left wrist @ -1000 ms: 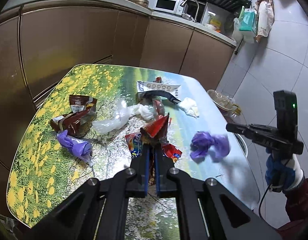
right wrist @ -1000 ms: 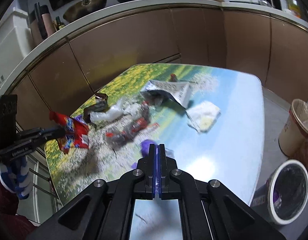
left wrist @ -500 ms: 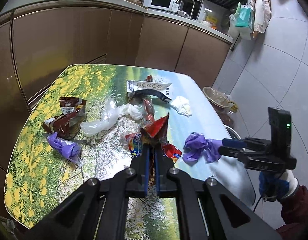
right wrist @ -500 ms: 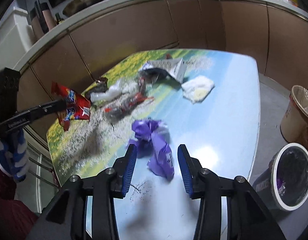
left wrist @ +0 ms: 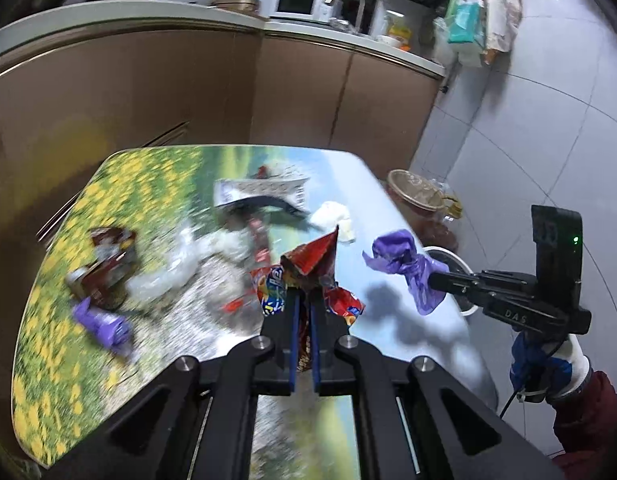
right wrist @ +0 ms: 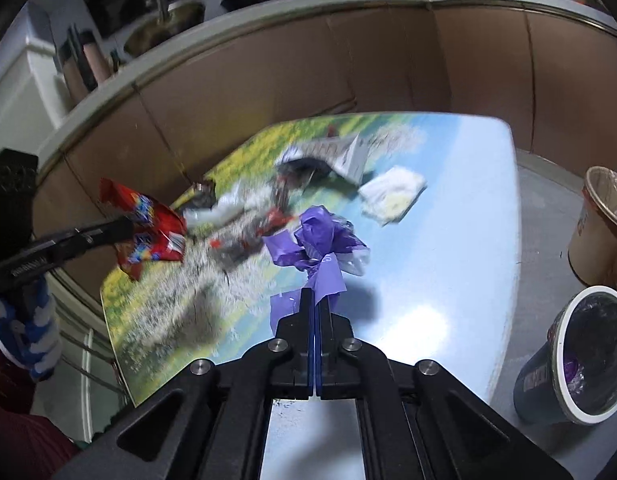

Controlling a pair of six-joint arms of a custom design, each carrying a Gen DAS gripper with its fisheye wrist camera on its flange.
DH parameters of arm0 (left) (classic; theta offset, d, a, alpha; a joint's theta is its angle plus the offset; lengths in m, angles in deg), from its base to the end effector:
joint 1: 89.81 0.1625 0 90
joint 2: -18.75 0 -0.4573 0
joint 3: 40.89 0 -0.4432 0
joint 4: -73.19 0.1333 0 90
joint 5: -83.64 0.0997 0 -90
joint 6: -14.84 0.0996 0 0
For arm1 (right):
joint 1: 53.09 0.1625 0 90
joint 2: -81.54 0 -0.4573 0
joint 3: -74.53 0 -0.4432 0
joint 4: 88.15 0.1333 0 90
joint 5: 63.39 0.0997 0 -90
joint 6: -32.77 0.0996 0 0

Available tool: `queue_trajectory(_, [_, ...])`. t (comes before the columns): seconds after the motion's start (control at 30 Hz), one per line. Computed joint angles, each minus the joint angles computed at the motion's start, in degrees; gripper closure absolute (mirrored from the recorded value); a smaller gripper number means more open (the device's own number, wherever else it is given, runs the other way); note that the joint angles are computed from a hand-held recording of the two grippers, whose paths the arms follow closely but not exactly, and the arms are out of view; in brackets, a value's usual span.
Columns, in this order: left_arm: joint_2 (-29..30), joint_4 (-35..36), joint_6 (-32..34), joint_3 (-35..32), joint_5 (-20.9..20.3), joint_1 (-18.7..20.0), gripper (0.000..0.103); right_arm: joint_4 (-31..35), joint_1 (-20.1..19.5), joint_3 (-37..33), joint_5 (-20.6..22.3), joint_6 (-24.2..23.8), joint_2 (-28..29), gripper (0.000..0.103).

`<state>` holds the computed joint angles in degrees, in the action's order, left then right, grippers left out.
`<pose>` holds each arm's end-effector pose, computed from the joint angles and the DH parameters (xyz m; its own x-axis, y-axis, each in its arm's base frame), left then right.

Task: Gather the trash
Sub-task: 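Carry the wrapper and glove over the grey bin and release both, then return to the table and grasp the clear plastic bag with the left gripper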

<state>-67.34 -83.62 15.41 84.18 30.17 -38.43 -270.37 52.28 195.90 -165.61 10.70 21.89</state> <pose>-0.1624 -0.5118 0.3157 -0.7957 0.2913 -0.5310 0.5599 0.6881 -0.4616 0.2610 -0.5260 0.1336 -0.8139 -0.4562 0.3597 -0.5764 0.7115 -0.4018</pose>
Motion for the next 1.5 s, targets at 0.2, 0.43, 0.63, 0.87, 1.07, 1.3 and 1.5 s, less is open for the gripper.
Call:
queue_trajectory(0.2, [9.1, -0.8, 3.8, -5.6, -5.4, -0.8, 0.099, -5.6, -2.0, 3.1, -1.5, -0.1, -5.2, 0.103])
queue_trajectory(0.43, [25.1, 0.0, 7.7, -17.2, -14.5, -1.0, 0.099, -11.7, -8.1, 6.2, -7.4, 1.4, -11.4, 0.103])
queue_trajectory(0.63, [38.4, 3.3, 8.7, -28.8, -18.4, -2.0, 0.099, -13.5, -14.1, 5.7, -11.4, 2.8, -13.4, 0.103])
queue_trajectory(0.87, [52.0, 8.5, 8.3, -42.2, -20.1, -2.7, 0.096, -12.6, -20.8, 1.7, -12.0, 4.4, -12.2, 0.100])
queue_trajectory(1.07, [59.3, 14.5, 6.2, -51.0, -22.1, -1.5, 0.092, -12.2, -23.8, -0.8, -15.6, 5.0, -10.1, 0.070])
queue_trajectory(1.3, [60.0, 14.0, 4.9, -51.4, -22.6, -1.1, 0.056, -14.3, -24.2, 0.9, -18.0, 4.9, -10.2, 0.043])
queue_trajectory(1.5, [58.5, 14.3, 4.5, -50.6, -23.5, -1.2, 0.055, -16.0, -22.9, 2.6, -19.2, 4.6, -10.9, 0.031])
